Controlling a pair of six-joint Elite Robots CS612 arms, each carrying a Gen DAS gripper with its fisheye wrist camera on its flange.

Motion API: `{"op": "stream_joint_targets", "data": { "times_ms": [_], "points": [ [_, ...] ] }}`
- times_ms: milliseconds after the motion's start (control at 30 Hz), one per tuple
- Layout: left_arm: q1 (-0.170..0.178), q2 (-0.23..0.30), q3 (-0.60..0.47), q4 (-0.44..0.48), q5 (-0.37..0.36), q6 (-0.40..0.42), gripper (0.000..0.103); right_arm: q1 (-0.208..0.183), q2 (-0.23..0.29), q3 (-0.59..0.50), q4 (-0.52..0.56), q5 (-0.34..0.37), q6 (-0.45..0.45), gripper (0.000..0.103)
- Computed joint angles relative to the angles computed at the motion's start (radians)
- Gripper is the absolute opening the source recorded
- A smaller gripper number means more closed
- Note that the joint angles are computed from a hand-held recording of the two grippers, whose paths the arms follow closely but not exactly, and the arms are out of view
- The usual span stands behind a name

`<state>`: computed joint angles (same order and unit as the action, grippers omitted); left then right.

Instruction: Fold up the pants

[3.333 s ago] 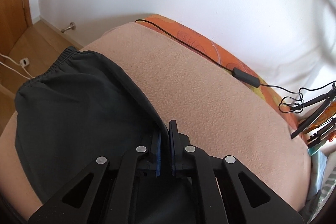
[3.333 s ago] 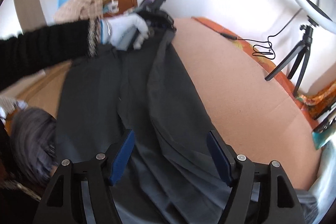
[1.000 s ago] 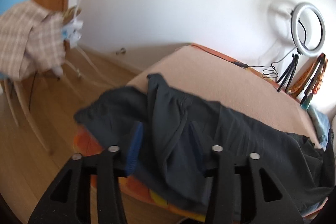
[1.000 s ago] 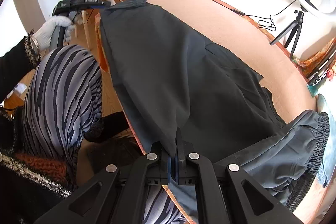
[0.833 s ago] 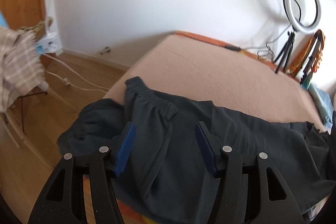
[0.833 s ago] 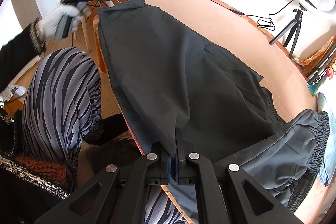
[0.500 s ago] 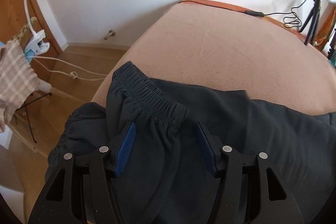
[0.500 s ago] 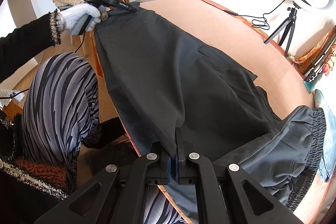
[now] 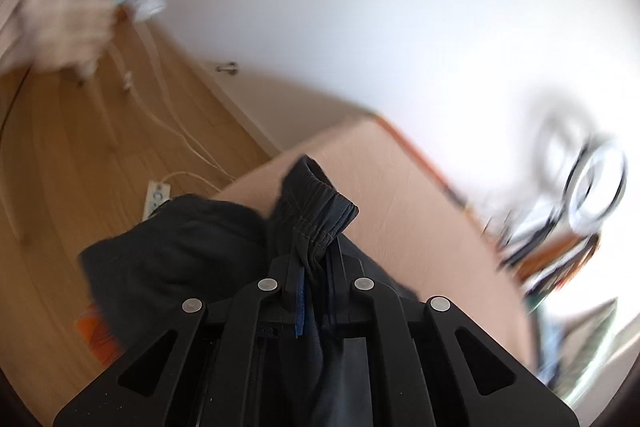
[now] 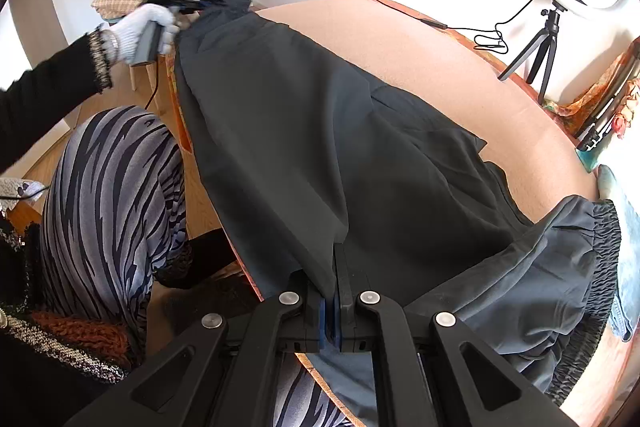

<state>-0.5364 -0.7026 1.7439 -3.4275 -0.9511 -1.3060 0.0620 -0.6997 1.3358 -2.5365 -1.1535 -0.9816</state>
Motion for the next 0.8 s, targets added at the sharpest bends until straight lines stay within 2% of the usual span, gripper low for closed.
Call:
{"op": "stream_joint_targets", "data": {
  "times_ms": [67, 167, 233, 300, 367, 467, 500, 533, 700, 800],
  "points": [
    [-0.010, -0.001, 0.043, -0.056, 0.037, -0.062, 0.006, 0.002, 0.001, -0.003, 0.002, -0.006, 0.000, 0.000],
    [-0.003, 0.016, 0.071, -0.131, -0.014, -0.106, 0.006, 0.006, 0.002, -0.006, 0.000, -0.010, 0.000, 0.000],
    [0.004, 0.010, 0.077, -0.076, -0.048, -0.177, 0.020, 0.008, 0.003, -0.008, -0.004, -0.013, -0.002, 0.000],
    [0.015, 0.014, 0.073, -0.056, -0.080, -0.237, 0.022, 0.011, 0.003, -0.009, -0.009, -0.019, 0.001, 0.000],
    [0.019, 0.020, 0.069, -0.051, -0.083, -0.256, 0.022, 0.013, 0.001, -0.008, -0.013, -0.023, 0.003, 0.000],
    [0.018, 0.026, 0.057, -0.057, -0.051, -0.207, 0.017, 0.014, -0.004, -0.001, -0.019, -0.032, 0.001, 0.000],
    [0.019, 0.026, 0.053, -0.058, -0.050, -0.193, 0.009, 0.014, -0.005, 0.002, -0.025, -0.036, 0.001, 0.000],
    [0.022, 0.028, 0.051, -0.078, -0.054, -0.168, 0.007, 0.014, -0.006, 0.004, -0.032, -0.039, 0.005, 0.000],
    [0.021, -0.003, 0.061, -0.136, -0.039, -0.039, 0.006, 0.008, -0.012, 0.016, -0.093, -0.023, 0.042, 0.000],
    [0.010, -0.010, 0.089, -0.196, 0.001, -0.033, 0.006, 0.002, -0.021, 0.023, -0.104, 0.008, 0.044, 0.000]
  ]
}}
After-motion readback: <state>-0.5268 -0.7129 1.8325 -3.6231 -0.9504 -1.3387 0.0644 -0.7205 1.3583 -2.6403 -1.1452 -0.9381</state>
